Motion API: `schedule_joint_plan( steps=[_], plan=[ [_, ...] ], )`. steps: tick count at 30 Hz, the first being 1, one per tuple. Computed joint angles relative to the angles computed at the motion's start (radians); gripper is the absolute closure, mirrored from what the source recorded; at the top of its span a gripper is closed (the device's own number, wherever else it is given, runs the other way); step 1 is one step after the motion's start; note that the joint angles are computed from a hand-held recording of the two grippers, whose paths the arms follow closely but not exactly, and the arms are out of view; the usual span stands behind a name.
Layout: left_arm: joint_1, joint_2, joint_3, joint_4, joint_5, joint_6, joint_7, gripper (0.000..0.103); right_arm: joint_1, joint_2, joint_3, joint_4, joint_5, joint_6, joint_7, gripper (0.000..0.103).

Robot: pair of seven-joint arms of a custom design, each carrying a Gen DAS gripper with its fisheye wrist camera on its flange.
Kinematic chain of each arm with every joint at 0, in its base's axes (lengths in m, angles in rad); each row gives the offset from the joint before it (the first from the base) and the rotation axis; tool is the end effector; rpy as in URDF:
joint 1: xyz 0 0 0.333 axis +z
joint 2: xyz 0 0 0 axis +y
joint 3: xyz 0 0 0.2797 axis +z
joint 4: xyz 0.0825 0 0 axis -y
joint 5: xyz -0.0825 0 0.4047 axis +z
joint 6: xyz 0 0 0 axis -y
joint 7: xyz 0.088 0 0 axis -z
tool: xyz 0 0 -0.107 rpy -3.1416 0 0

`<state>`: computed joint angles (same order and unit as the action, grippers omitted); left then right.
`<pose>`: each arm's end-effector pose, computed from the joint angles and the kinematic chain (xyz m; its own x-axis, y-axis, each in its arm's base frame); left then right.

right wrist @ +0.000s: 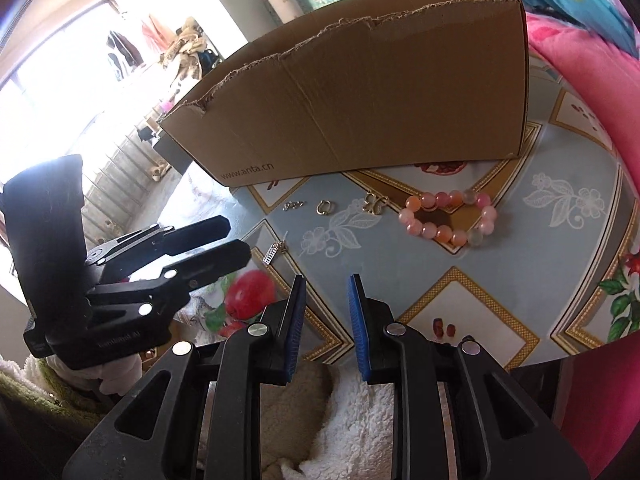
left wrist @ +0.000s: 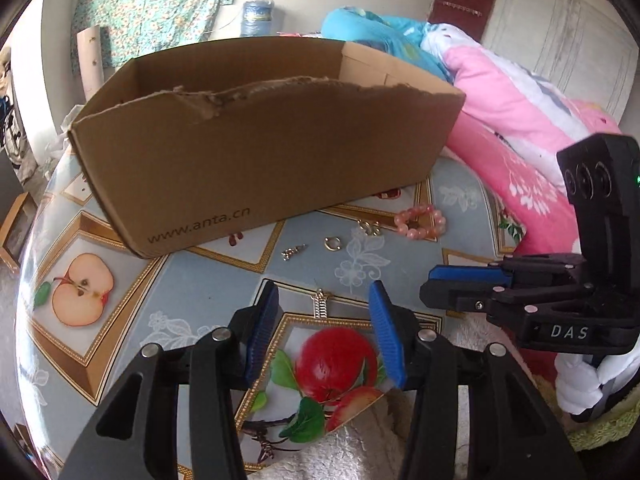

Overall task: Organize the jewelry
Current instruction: 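Withdraw both grippers from the box back toward the loose charms, then grasp a small silver charm on the cloth with the left gripper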

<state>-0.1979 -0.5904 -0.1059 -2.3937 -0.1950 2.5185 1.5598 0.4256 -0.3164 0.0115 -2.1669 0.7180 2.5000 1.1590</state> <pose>0.4405 -0.1425 0.5736 -0.2278 -0.9640 0.1375 -0.7588 0.0872 -0.6455 0.4885 0.2241 0.5585 0.4998 -0.7628 -0.4102 -0.7577 -0.1557 -0.6337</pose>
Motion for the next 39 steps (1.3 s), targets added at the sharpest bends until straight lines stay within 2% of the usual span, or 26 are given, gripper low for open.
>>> schedule_joint_plan(
  steps=[4, 7, 14, 17, 21, 24, 28, 39],
  plan=[
    [0.033, 0.038, -0.049, 0.029, 0.091, -0.030, -0.016, 0.075, 0.003, 0.000, -0.002, -0.007, 0.011, -0.001, -0.005, 0.080],
    [0.040, 0.058, -0.060, 0.041, 0.131, -0.041, -0.030, 0.083, 0.004, 0.001, -0.005, -0.008, 0.023, -0.003, -0.011, 0.080],
    [0.043, 0.100, -0.070, 0.070, 0.184, -0.045, -0.058, 0.086, 0.002, -0.025, -0.014, -0.029, 0.040, -0.011, -0.030, 0.080],
    [0.044, 0.103, -0.072, 0.071, 0.197, -0.040, -0.065, 0.095, 0.003, -0.031, -0.016, -0.035, 0.047, -0.009, -0.034, 0.080],
    [0.043, 0.098, -0.067, 0.064, 0.196, -0.028, -0.076, 0.096, 0.004, -0.041, -0.021, -0.045, 0.057, -0.005, -0.044, 0.080],
    [0.042, 0.091, -0.063, 0.058, 0.197, -0.015, -0.078, 0.103, 0.003, -0.045, -0.021, -0.046, 0.055, -0.002, -0.045, 0.080],
    [0.045, 0.082, -0.054, 0.051, 0.186, -0.016, -0.090, 0.103, 0.005, -0.041, -0.021, -0.037, 0.053, 0.000, -0.050, 0.080],
    [0.058, 0.002, -0.009, -0.011, 0.122, 0.047, -0.106, 0.103, 0.012, -0.006, -0.004, 0.009, 0.033, -0.006, -0.043, 0.080]
  ],
)
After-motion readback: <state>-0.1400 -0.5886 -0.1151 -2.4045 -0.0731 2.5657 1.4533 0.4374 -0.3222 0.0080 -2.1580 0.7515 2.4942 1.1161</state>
